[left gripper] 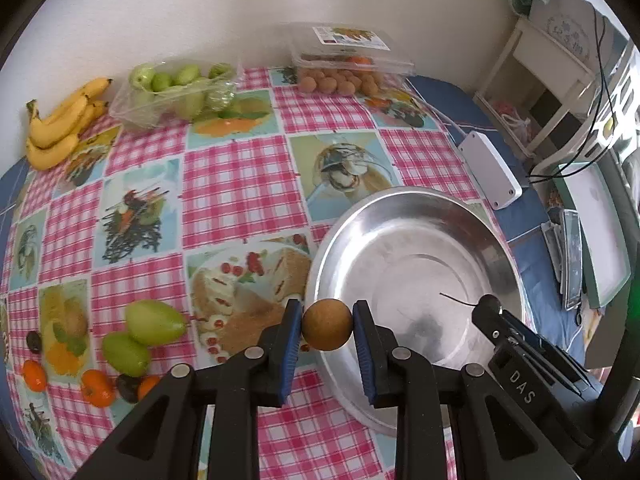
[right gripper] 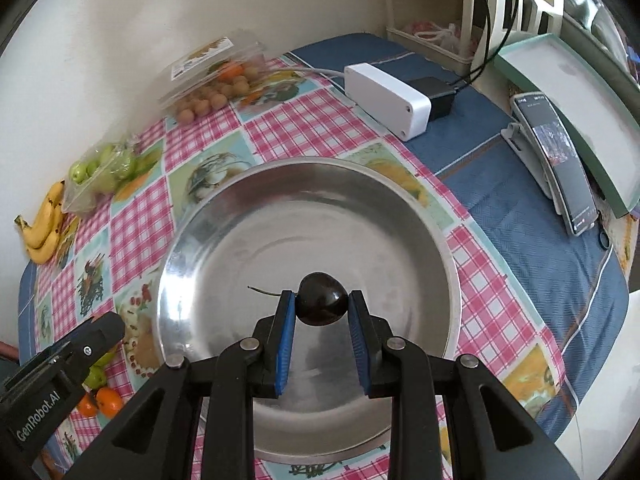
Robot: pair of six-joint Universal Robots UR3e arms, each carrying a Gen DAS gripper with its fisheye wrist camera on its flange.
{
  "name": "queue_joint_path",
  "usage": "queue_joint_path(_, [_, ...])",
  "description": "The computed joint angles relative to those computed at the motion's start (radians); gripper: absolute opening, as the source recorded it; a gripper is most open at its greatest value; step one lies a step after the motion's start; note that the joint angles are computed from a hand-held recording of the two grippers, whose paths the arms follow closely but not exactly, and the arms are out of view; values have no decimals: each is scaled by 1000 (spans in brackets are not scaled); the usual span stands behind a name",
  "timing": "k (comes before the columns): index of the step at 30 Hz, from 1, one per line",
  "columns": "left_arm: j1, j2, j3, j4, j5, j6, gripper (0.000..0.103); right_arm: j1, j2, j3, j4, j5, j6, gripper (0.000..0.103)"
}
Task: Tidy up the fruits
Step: 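Carry the kiwi in the left tool and plum in the right tool over the steel plate, then open the left tool to drop the kiwi while the right tool drops the plum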
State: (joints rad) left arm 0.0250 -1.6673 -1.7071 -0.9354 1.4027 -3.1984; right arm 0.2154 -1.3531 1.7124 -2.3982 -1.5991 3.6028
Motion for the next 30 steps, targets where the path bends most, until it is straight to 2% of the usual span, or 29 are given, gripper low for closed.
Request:
queue_joint_path(4, [-20, -48, 14, 19, -5, -11, 28, -15, 28, -2, -7, 26, 2, 28])
queue_joint_path(17, [-63, -168, 54, 64, 6, -39, 28, -30, 82, -49, 33, 15, -1, 28])
queue_joint_path(30, [-65, -214, 62, 92, -3, -44, 28, -26, 109, -79, 60, 13, 0, 28])
